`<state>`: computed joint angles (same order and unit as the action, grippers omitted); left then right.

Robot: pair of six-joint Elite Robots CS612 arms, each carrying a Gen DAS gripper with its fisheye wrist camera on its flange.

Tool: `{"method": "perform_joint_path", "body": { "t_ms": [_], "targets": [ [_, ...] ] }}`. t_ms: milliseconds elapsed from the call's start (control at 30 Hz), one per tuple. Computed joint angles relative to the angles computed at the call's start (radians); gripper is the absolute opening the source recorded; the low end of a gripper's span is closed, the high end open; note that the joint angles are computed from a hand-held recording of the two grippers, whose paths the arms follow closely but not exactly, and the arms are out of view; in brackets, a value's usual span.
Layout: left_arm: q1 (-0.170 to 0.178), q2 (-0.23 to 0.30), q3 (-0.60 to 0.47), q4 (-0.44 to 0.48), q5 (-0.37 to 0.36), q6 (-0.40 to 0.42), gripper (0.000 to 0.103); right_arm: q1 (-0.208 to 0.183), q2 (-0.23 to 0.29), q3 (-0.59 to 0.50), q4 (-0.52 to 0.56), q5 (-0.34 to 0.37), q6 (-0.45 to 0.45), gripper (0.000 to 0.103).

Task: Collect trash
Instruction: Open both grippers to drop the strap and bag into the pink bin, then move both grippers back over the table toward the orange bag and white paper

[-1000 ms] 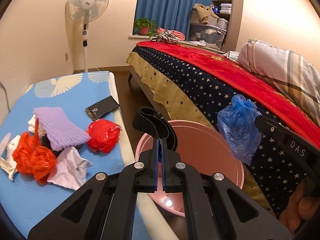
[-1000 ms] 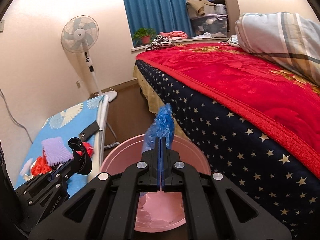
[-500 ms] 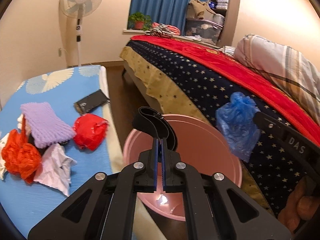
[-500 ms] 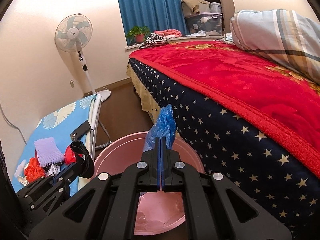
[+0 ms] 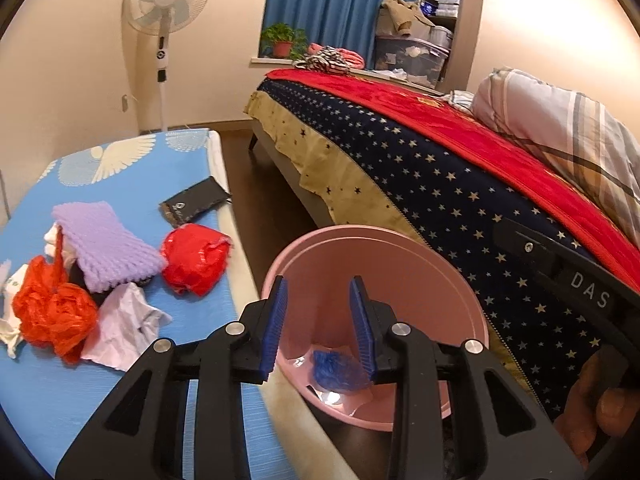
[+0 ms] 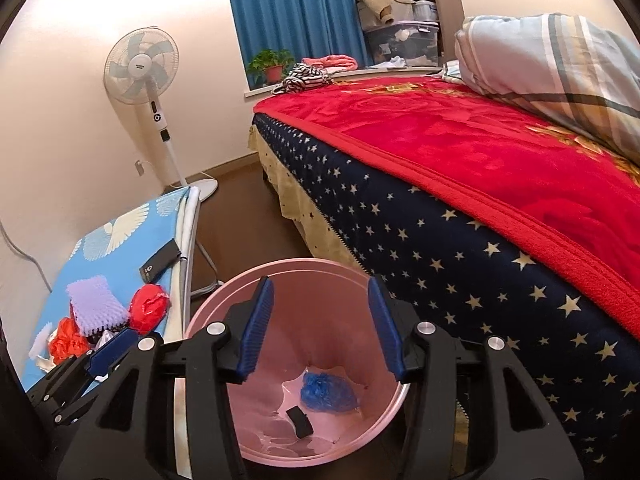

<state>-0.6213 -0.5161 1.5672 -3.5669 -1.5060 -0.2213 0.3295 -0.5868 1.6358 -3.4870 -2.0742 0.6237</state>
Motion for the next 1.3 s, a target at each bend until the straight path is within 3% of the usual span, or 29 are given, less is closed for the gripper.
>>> {"method": "perform_joint_path", "body": {
  "t_ms": [533, 900, 1300],
  "targets": [
    [0.008, -0.047, 0.076, -0.084, 0.048, -0.044, 0.031, 0.049, -0.029, -0.007, -0.024, -0.053, -0.044, 0.050],
    [0.031, -0.078, 0.146, -0.141, 0.086, -0.048, 0.031, 0.075, -0.015, -0.050, -0.030, -0.025, -0.081, 0.050],
    [0.050, -0.076, 0.161, -0.139, 0.162, -0.068, 0.031, 0.071, 0.014, -0.086, -0.037, 0.035, -0.109, 0.050]
  ]
}}
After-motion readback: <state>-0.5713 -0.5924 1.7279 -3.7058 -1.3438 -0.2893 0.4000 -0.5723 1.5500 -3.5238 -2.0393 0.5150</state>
